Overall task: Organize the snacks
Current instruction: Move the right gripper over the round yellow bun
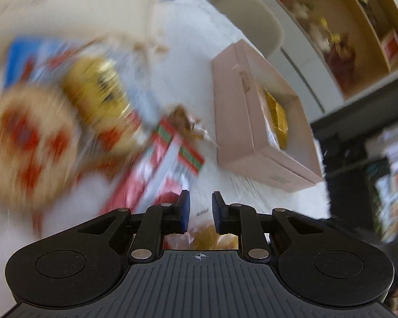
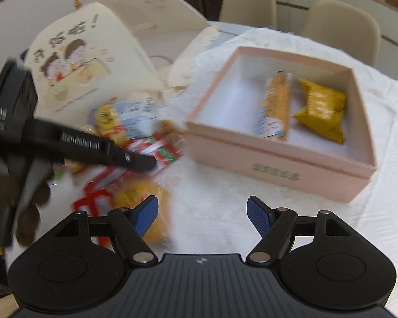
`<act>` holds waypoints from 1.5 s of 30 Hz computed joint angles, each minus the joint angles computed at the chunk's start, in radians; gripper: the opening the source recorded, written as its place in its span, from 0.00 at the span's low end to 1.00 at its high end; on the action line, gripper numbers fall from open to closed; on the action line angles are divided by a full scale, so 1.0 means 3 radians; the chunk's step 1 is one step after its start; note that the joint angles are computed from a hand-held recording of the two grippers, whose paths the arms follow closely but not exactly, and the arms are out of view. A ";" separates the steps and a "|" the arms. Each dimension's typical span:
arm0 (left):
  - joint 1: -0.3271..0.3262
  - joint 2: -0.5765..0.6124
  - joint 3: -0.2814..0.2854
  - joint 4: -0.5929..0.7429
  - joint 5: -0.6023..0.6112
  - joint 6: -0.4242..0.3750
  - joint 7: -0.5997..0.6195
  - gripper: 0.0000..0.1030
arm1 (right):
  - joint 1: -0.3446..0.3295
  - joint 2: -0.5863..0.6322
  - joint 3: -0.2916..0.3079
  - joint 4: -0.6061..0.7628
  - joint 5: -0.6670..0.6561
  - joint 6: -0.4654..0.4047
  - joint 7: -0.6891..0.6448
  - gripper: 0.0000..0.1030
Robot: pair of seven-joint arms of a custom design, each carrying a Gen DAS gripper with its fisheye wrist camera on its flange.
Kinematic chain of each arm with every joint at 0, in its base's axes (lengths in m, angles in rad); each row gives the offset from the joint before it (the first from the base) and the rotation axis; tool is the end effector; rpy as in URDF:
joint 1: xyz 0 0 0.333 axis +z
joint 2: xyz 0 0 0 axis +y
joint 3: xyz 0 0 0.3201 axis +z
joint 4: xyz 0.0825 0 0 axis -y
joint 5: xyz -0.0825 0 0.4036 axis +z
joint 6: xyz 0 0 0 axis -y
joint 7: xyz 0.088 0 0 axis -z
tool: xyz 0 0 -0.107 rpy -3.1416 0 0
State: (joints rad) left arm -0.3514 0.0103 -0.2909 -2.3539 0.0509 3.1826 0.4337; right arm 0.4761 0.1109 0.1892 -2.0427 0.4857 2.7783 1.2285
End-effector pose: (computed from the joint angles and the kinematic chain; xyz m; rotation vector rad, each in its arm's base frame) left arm 0.4504 -0.3425 0.4137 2.3859 -1.5066 1.2200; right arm 0.5109 0.3706 0.4499 -2.1717 1.1474 -0.1144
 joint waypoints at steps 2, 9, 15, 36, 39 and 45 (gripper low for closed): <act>0.0135 -0.0123 -0.0084 -0.0114 0.0588 -0.0007 -0.0682 0.21 | -0.0007 -0.0006 0.0052 0.0008 0.0187 -0.0111 -0.0134 0.73; 0.0753 -0.1000 -0.0633 -0.0350 0.2092 -0.0794 -0.2247 0.22 | 0.0169 0.0150 0.0046 0.0085 -0.0050 -0.0242 0.0005 0.63; 0.0674 -0.1512 -0.0756 -0.0488 0.2326 -0.1705 -0.2811 0.22 | 0.0096 -0.0162 -0.0027 -0.0215 -0.0213 -0.0173 0.0193 0.50; 0.0309 -0.1200 -0.0173 -0.0347 0.1845 -0.2458 -0.1926 0.23 | -0.0104 -0.0572 -0.0030 -0.0929 -0.1238 0.0157 0.1173 0.73; 0.0200 -0.1261 -0.0111 -0.0366 0.1648 -0.2463 -0.1641 0.23 | -0.0127 -0.0606 0.0003 -0.1005 -0.1644 0.0225 0.1384 0.75; -0.0007 -0.1347 -0.0043 -0.0539 0.1304 -0.1983 -0.1074 0.24 | -0.0147 -0.0635 0.0012 -0.1103 -0.1831 0.0360 0.1632 0.79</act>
State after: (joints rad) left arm -0.3535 -0.3940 -0.3039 -2.5156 0.4420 2.5877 0.1114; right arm 0.4319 -0.0798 0.1929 -2.3734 -0.0636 2.8864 1.7180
